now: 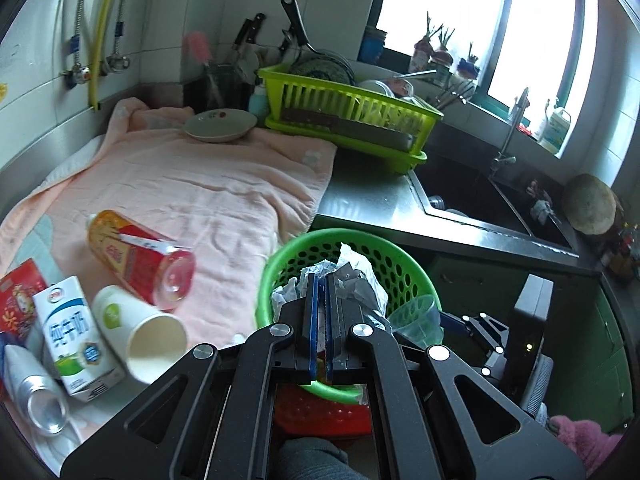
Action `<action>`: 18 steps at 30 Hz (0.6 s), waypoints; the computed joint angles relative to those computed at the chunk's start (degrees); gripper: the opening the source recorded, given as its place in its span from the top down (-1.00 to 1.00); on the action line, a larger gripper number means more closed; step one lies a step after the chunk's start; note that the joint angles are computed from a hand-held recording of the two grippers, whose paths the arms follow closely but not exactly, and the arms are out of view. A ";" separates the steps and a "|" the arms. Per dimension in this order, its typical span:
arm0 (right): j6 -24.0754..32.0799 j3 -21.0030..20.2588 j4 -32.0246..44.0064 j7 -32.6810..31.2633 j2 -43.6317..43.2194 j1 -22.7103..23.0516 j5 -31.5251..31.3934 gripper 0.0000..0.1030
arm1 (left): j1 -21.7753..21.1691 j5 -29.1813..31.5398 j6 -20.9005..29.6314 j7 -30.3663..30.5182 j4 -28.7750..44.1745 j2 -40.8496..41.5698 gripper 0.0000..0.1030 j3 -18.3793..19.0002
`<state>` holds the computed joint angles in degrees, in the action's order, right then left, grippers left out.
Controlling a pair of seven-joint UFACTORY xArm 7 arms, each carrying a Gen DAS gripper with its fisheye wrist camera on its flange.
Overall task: Collect trash
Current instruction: 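Carry the foil and plastic cup to the wastebasket and release both, then move both tools back over the towel toward the blue-white can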
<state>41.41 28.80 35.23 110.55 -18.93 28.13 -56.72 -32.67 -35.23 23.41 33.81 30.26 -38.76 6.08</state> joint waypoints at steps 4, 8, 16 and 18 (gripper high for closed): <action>-0.38 -0.25 -1.90 0.84 -1.77 -0.10 0.92 -0.25 | -2.34 -2.03 -2.83 0.12 0.76 4.45 0.97 -0.47; 0.18 0.30 -3.04 0.49 -3.38 -0.43 1.99 -0.34 | -3.94 -4.36 -3.42 1.11 1.64 8.19 0.94 -0.13; 0.00 2.16 -3.80 0.43 -5.75 -1.67 3.12 -0.50 | -0.27 -3.64 -2.49 -0.26 0.70 9.40 0.75 -3.32; 0.03 2.80 -3.24 0.45 -5.68 -2.07 2.77 -0.51 | 0.41 -2.68 -3.11 -0.56 -0.32 7.80 0.55 -3.62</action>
<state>41.44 31.60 31.99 111.00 -24.61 26.06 -53.96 -32.25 -37.91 20.31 33.24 29.94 -30.96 2.47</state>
